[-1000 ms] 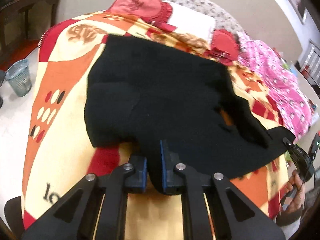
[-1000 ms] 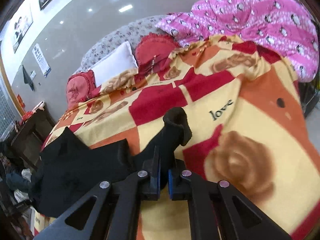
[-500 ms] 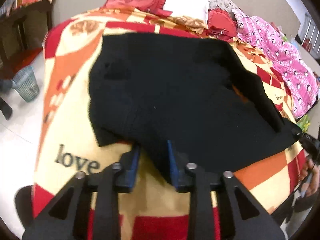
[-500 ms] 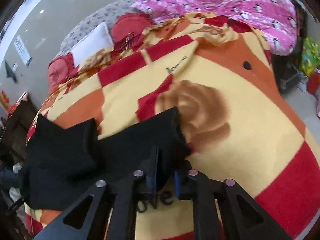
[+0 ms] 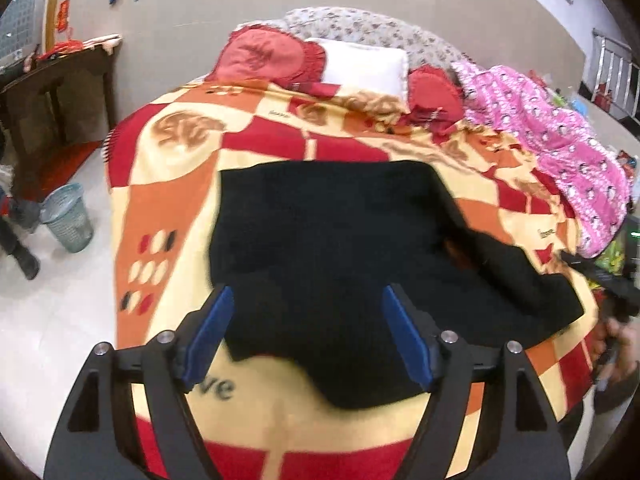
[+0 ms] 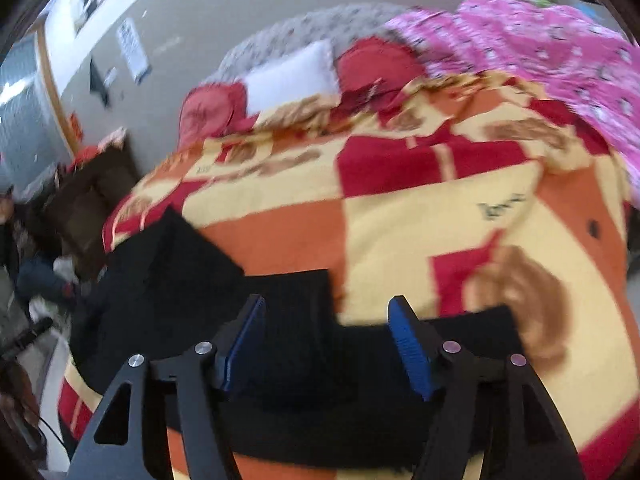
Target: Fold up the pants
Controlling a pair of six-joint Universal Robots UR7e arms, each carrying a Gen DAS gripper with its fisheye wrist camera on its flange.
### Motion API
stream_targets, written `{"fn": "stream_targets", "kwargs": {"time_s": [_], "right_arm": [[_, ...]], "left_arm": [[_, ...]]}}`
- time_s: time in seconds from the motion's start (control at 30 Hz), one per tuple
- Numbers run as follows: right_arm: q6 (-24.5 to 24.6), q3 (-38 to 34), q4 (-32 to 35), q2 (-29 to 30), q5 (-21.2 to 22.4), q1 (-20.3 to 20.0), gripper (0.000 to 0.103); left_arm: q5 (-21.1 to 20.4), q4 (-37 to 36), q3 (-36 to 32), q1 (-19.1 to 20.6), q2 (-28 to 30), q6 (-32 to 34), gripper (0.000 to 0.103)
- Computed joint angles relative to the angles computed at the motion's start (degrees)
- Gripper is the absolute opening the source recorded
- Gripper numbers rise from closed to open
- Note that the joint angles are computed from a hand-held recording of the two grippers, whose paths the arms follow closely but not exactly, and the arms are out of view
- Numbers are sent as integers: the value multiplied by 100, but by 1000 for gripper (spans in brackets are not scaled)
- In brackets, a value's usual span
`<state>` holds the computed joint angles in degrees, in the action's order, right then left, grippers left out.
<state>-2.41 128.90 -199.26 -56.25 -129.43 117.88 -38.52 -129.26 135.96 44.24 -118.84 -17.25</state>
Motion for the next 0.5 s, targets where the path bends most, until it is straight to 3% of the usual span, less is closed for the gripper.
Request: {"fn": "stream_targets", "kwargs": {"time_s": [0.2,0.27,0.3,0.33,0.4,0.5], "right_arm": [[47,-665,1003,510,170,-399,63],[-61,-694,1055,575,395,-507,23],[-126,-663,926,596,381,-495,13],[-222,-653,846,580,408,-490,8],[-446,-607,600,469,376,-440,8],[-1088,-675,-251,445,-450,-247,8]], "left_arm": [[-249,-751,-65,311,613,340,77],[-356,-894,-77,420,728,343,77],[-417,-961,-112,512,826,359,77],[-445,-984,-134,568,887,357,77],[-468,-1018,-155,645,957,353,77],[-546,-1130,-266,830,1146,383,77]]}}
